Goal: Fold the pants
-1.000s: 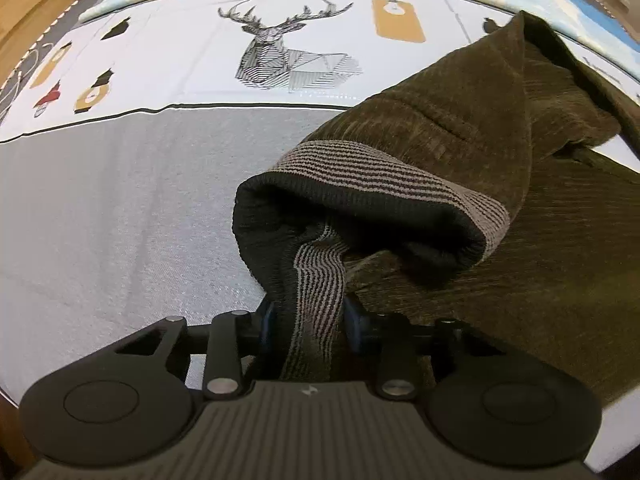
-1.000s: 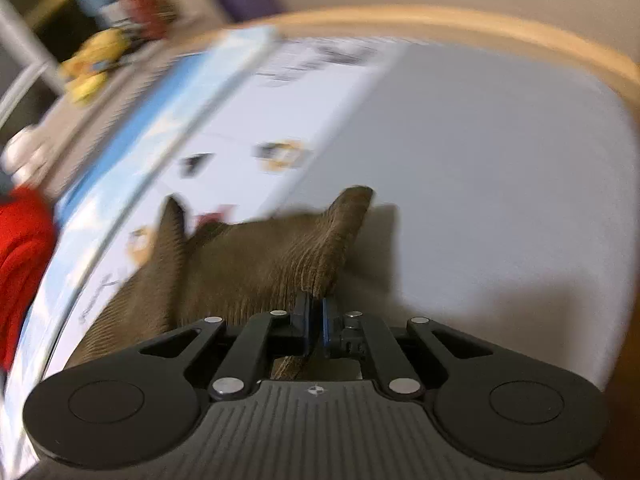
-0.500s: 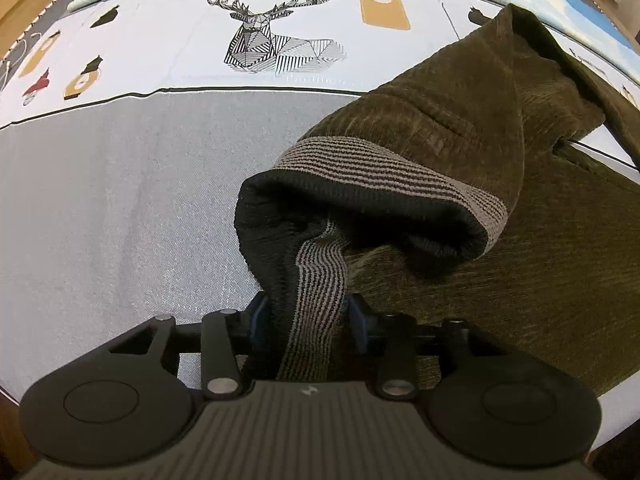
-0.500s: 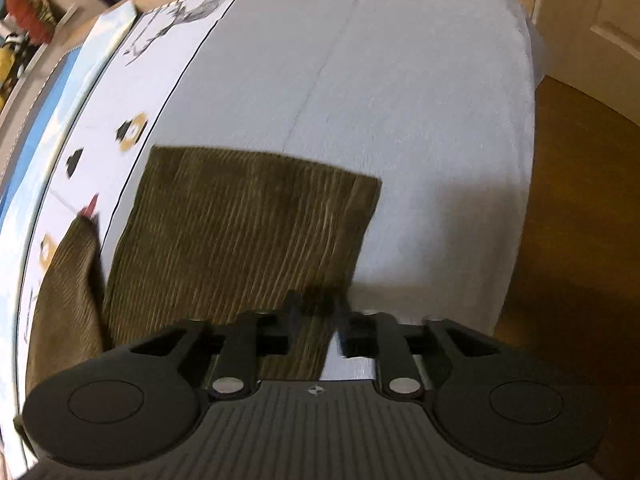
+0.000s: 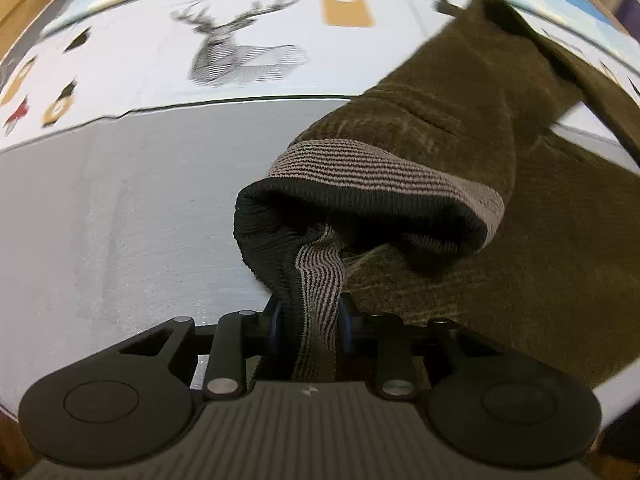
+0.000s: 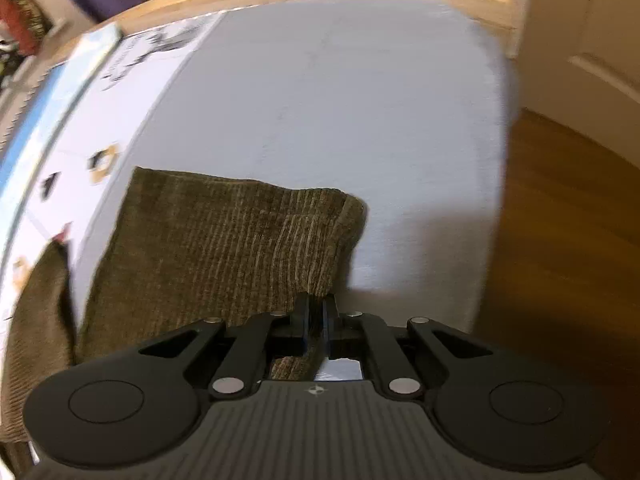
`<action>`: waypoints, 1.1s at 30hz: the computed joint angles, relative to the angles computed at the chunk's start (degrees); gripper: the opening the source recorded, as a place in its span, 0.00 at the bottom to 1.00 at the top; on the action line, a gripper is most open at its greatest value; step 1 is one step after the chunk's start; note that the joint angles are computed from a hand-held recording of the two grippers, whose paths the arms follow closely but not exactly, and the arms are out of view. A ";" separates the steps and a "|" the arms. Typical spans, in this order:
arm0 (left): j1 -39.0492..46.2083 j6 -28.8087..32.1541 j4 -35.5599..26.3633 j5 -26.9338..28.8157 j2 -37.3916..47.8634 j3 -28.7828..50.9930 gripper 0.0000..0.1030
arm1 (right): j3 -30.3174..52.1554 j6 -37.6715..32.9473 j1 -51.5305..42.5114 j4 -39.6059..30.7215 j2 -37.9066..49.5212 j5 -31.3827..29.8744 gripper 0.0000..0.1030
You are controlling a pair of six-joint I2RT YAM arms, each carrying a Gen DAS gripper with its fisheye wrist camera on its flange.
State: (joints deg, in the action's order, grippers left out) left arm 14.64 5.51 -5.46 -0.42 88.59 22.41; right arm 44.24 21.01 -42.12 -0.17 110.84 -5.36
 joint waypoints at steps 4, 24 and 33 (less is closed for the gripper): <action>1.28 1.22 -2.18 0.08 -0.65 0.05 0.30 | 3.04 -4.26 1.32 -3.25 2.71 -1.59 0.07; -31.64 3.96 5.05 -15.97 -7.31 -1.90 0.43 | -4.64 -5.61 19.53 9.15 -10.50 -6.79 0.20; -14.10 -11.06 19.28 -36.73 -4.89 2.00 0.03 | 3.64 -2.40 32.99 5.07 -4.35 -10.18 0.22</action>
State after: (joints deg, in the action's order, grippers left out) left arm 0.54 -5.55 13.81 -37.15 83.71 24.41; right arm 47.88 18.61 -9.13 4.90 106.48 -15.55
